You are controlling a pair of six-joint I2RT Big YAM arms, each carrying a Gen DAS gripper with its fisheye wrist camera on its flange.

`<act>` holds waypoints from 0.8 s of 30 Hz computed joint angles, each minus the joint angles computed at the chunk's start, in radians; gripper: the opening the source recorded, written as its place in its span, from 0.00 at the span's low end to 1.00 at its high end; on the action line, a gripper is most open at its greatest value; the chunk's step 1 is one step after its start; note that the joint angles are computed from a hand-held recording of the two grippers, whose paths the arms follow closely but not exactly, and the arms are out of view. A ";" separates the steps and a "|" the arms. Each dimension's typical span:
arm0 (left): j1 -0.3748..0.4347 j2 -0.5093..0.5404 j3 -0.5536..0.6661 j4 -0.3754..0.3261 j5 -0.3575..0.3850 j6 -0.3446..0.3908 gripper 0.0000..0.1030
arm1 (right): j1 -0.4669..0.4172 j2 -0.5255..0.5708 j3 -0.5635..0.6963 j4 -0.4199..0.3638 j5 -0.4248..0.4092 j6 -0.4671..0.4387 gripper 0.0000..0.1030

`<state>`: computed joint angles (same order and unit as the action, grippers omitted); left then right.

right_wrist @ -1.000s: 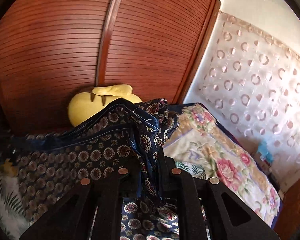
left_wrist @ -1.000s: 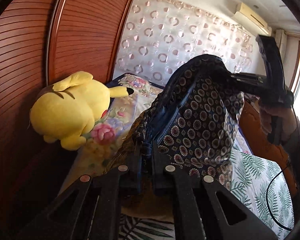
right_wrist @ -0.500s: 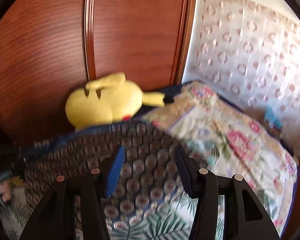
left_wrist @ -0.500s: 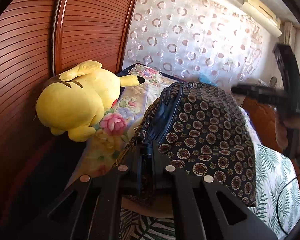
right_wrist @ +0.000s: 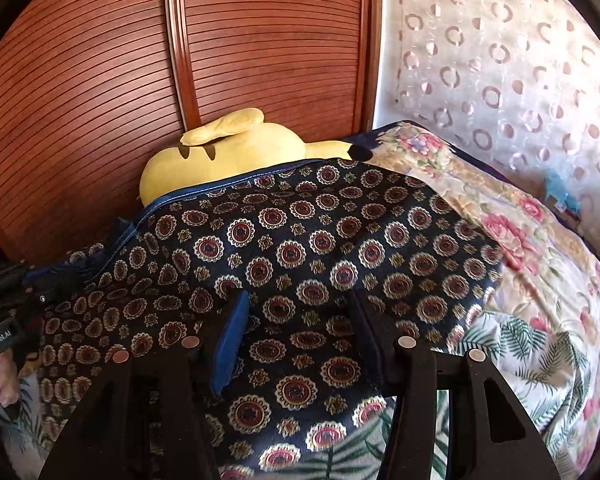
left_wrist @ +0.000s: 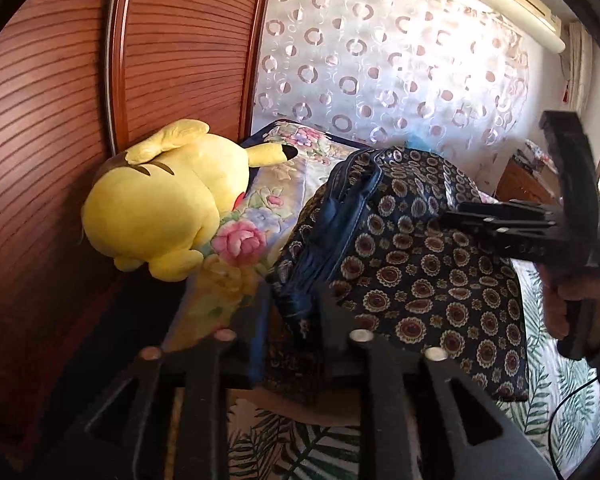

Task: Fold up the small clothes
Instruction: 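Lower the folded robe onto the bed beside the plush toy and release both grippers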

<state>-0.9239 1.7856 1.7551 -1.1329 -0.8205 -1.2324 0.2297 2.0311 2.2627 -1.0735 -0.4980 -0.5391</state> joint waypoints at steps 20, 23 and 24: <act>-0.144 0.111 0.274 -0.167 -0.100 0.083 0.83 | -0.200 -0.582 -0.748 0.323 -0.122 0.095 0.52; -0.167 0.144 0.322 -0.160 -0.099 0.097 0.83 | -0.247 -0.667 -0.836 0.340 -0.136 0.105 0.52; -0.172 0.152 0.334 -0.154 -0.097 0.109 0.83 | -0.263 -0.695 -0.865 0.346 -0.140 0.106 0.52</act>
<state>-1.0960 1.9378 2.0892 -1.2864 -0.9175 -1.1234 -0.0332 1.3360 1.3975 -0.7275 -0.6382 -0.4329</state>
